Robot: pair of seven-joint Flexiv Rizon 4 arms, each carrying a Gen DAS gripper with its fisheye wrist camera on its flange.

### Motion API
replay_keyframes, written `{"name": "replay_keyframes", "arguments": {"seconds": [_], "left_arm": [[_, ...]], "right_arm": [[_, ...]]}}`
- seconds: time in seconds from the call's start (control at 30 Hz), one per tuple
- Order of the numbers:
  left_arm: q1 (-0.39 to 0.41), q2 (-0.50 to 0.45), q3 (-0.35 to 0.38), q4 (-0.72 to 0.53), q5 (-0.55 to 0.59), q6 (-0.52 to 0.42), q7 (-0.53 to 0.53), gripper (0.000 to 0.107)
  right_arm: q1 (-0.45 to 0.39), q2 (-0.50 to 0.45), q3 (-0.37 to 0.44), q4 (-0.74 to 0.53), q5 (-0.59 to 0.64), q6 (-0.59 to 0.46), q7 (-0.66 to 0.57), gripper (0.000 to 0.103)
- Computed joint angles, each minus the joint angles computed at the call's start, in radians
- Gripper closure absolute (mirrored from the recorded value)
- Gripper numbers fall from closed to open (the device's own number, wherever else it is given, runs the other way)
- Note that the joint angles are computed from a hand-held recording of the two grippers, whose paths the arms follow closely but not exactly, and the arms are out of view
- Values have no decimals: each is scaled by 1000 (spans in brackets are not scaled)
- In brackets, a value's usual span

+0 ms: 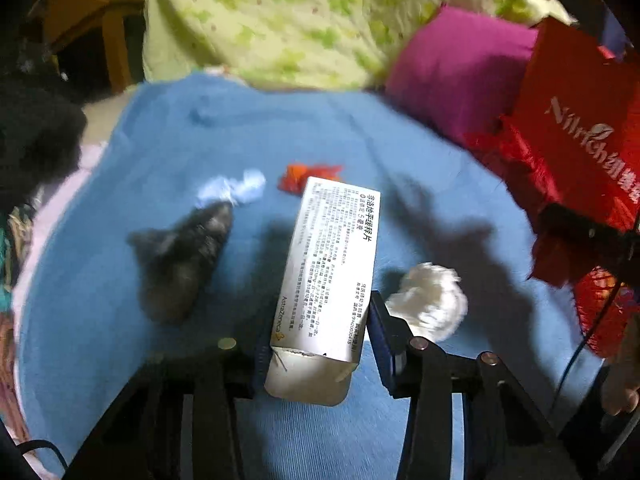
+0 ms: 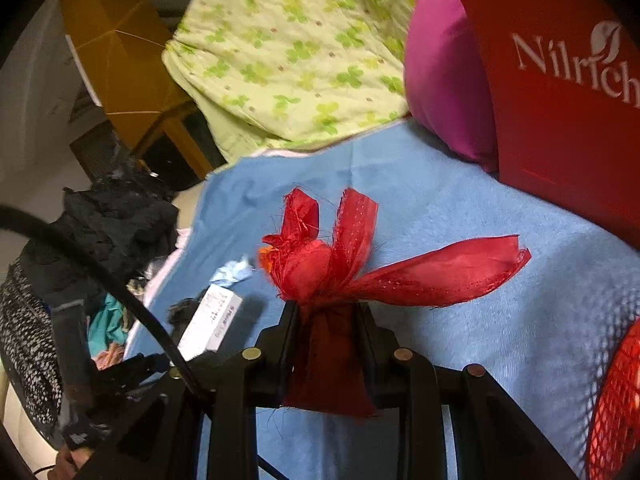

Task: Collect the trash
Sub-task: 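Grasp the white medicine box with the left gripper while the right holds the ribbon, then carry the white box and red ribbon over the red mesh basket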

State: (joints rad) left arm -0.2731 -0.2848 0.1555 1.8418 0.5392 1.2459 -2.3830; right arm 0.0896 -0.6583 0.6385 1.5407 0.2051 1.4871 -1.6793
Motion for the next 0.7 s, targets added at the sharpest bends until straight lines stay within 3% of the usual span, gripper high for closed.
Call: {"name": "replay_keyframes", "arguments": {"seconds": [0.2,0.33,0.7], "left_arm": [[-55,131,-4,3,175,-44,-142,61],[-61,187,-52,-32,291,-91,-227,61],[-80,219,-241,-160,439,-278,-259,61]], "right_arm": [[-177,45,213,146,30,133,-96,73],[-249,115,259,238,1,190,-79,73],[-601,250,507,407,-105,295,-2,73]]}}
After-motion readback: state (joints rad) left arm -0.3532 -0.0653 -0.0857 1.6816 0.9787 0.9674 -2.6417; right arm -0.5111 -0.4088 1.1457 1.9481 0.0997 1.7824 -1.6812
